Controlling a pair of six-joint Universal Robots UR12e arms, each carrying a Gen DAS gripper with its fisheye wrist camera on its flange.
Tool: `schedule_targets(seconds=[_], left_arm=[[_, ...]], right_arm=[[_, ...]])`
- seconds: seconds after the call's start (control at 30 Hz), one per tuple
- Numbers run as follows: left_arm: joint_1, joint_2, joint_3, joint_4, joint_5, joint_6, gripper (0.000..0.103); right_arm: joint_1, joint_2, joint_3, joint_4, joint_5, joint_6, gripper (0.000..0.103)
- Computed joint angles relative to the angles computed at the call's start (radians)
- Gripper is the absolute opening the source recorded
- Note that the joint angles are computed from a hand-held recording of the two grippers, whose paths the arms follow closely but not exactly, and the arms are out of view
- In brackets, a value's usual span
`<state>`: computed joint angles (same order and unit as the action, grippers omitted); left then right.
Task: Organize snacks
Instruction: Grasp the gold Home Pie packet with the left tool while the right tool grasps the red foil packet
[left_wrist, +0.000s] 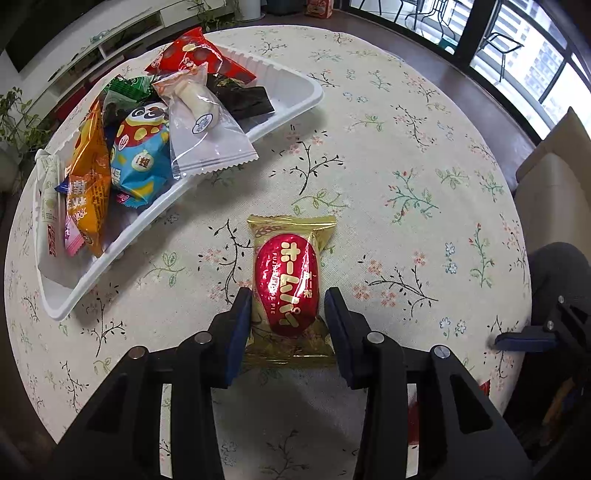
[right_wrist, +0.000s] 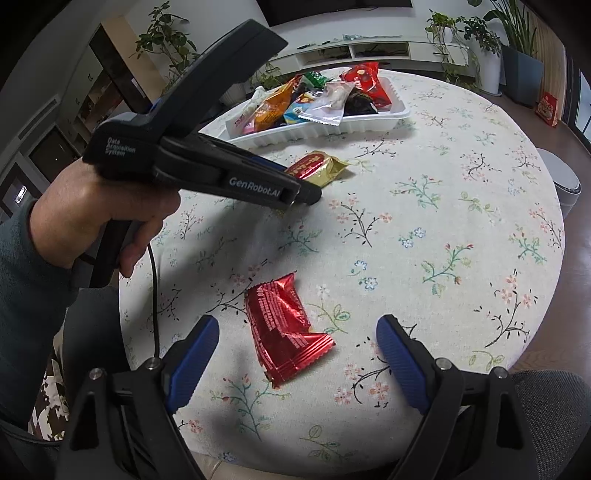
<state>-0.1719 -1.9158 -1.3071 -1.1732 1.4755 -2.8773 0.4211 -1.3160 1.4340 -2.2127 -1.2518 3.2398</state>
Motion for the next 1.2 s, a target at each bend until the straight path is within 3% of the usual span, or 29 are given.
schedule_targets(seconds=[0.2,0.43,0.77,1.07,1.2], left_arm=[[0.008,0.012,-0.024,0.034,-0.023,-0.002,0.031],[0.024,0.050,-0.079,0.071,-0.052,-0.003,0.030],[0.080,0.160,-0.227,0.149,-0.090,-0.056,0.030],[0.115,0.255,-0.356,0.229,-0.143,-0.123,0.030],[0.116,0.279,-0.390,0.254,-0.156,-0.140,0.030]], right_arm=[[0.002,-0.002,0.002,0.002,-0.008,-0.008,0.089],[0.009,0.002,-0.012,0.020,-0.039,-0.045,0.087],[0.030,0.034,-0.062,0.095,-0.086,-0.136,0.078],[0.057,0.073,-0.117,0.158,-0.174,-0.245,0.073],[0.060,0.072,-0.120,0.170,-0.171,-0.262,0.064]])
